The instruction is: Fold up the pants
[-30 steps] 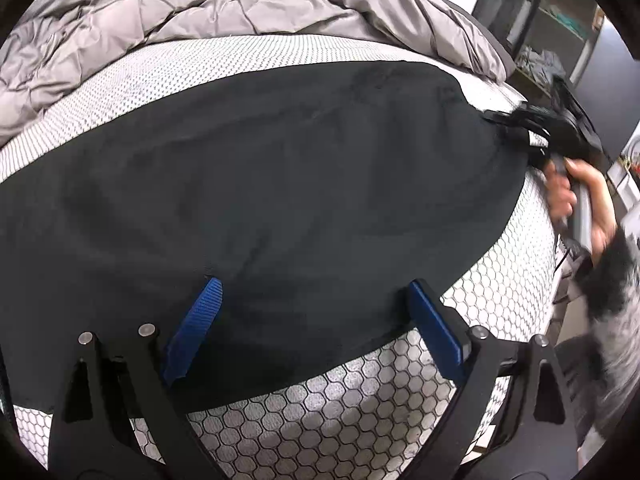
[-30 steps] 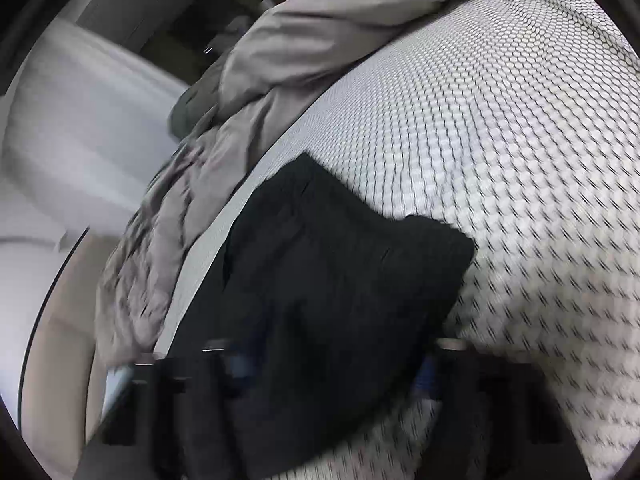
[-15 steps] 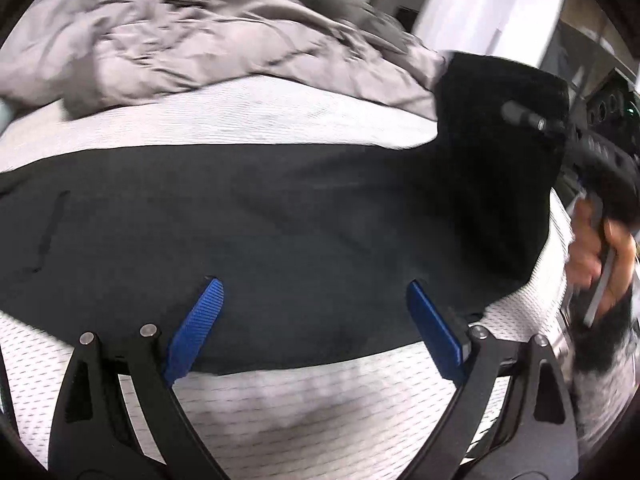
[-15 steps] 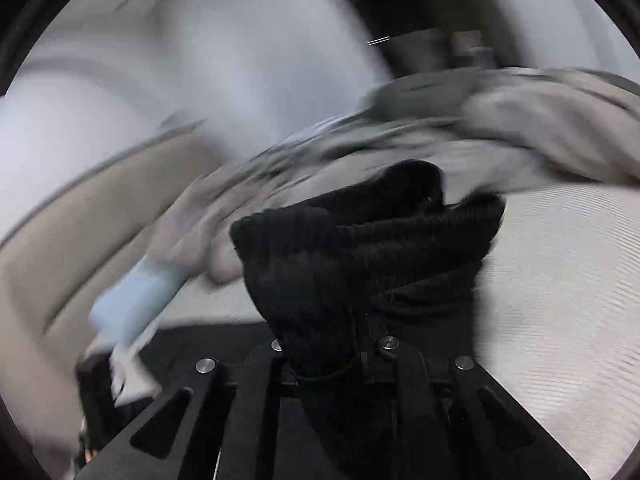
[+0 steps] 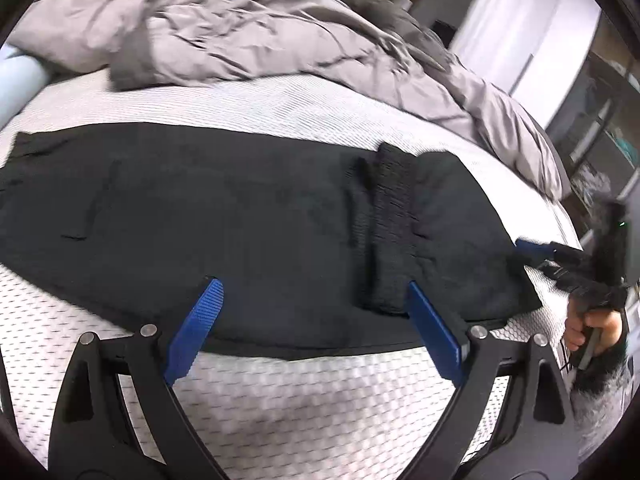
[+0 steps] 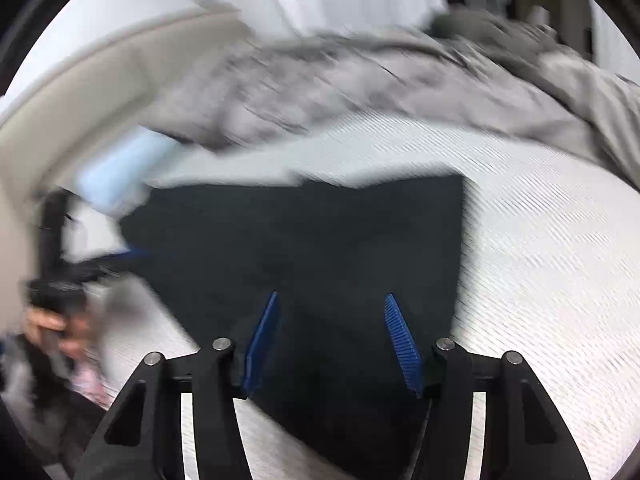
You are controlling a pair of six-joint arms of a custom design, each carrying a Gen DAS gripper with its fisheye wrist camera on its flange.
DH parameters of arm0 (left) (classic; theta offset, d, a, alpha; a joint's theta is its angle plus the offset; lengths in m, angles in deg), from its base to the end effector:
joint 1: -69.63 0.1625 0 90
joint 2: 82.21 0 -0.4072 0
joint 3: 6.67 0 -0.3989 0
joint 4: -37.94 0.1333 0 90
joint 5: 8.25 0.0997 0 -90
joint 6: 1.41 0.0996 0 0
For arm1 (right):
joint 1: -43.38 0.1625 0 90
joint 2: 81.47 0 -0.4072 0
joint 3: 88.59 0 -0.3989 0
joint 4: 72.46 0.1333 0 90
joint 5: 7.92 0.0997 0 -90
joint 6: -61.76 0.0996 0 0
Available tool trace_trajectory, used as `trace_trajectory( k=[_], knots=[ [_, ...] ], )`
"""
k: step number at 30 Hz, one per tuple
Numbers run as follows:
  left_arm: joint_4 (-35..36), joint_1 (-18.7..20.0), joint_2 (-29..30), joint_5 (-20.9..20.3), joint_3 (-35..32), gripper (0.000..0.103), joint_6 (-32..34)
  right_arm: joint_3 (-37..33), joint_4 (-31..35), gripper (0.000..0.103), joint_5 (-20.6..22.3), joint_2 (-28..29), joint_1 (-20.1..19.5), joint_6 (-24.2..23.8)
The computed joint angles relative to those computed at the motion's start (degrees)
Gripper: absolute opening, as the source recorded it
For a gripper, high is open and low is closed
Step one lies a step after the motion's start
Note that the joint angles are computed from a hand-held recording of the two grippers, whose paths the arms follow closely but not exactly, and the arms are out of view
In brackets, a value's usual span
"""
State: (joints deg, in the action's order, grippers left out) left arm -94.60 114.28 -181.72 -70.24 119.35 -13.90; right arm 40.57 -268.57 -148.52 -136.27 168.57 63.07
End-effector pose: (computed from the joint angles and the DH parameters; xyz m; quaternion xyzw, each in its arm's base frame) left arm -0.1650 -0.4161 0.3291 0.2394 0.9311 -0.2343 0.1443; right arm 0.3113 -0.3437 0.1098 0.1415 -0.8659 0.3636 0.3129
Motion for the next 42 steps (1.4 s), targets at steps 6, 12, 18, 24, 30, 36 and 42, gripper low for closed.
trace_trajectory(
  k=[6, 12, 18, 24, 30, 36, 42],
  knots=[
    [-0.12, -3.82, 3.79, 1.11, 1.02, 0.091, -0.01, 8.71, 11.16, 0.051, -2.6, -8.29, -2.28, 5.69],
    [-6.76, 0.4, 8.5, -11.31, -2.2, 0.076, -0.95, 12.67, -8.11, 0.051, 5.21, -10.28, -4.1, 2.94],
    [-0.98, 7.38, 18.06, -20.22, -9.69, 0.056, -6.94, 9.51, -7.74, 0.051, 9.21, -7.39, -3.89, 4.76],
    [-5.81, 9.28, 20.25, -23.83, -10.02, 0.052, -9.53, 7.16, -4.01, 0.051, 9.21, -5.43, -4.08, 4.61],
    [-8.99, 7.94, 20.06, -22.82, -8.58, 0.009, -8.21, 6.24, -5.03, 0.051, 8.86, -4.33, -3.99, 4.21],
    [-18.62, 3.54, 17.5, -16.39, -5.47, 0.003, -4.98, 6.03, -5.29, 0.051, 8.24, -4.13, -3.6, 4.65],
    [-13.8, 3.29, 11.8, -10.45, -5.95, 0.005, -5.26, 3.07, -5.08, 0.051, 9.17, -1.92, -3.68, 4.48]
  ],
)
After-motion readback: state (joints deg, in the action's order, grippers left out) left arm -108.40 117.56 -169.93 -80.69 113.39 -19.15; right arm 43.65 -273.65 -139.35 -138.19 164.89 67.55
